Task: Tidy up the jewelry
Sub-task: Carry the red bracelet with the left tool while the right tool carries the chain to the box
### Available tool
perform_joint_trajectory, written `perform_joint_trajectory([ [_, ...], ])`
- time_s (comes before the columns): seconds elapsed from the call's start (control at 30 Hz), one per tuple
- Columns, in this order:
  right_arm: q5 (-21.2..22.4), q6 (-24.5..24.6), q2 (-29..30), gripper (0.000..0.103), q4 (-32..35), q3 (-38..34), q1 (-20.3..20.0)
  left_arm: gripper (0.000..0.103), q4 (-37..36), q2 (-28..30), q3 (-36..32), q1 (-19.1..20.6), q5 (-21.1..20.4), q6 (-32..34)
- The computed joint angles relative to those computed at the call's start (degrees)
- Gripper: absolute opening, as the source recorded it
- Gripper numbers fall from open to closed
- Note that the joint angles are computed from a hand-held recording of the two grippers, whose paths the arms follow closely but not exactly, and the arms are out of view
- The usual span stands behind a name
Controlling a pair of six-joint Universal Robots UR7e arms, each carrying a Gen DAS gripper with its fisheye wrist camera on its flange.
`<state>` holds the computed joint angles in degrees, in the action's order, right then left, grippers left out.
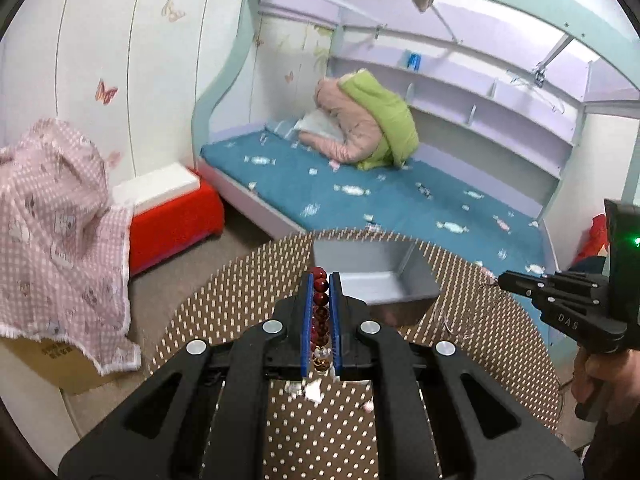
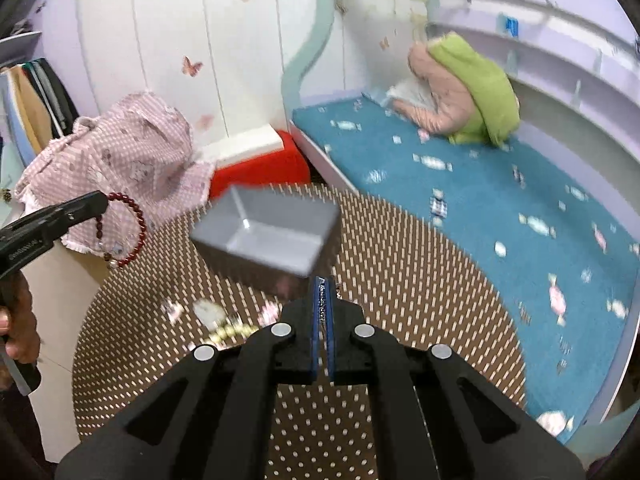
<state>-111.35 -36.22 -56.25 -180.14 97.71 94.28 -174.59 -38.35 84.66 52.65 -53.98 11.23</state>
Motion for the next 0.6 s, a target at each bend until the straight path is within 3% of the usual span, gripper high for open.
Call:
perform_joint_trajectory([
  [0.3,3.70,-4.70,-0.44,0.001,-0.08,-6.03,4.60,0.008,-0.63,0.63,-5.88,-1.84,-2.49,3.57],
  [0.6,6.50,-6.03,2.16,0.001,4.04,-12.79,6.38,0.008,4.35,4.17,-14.57,-2.15,-5.00,3.73],
])
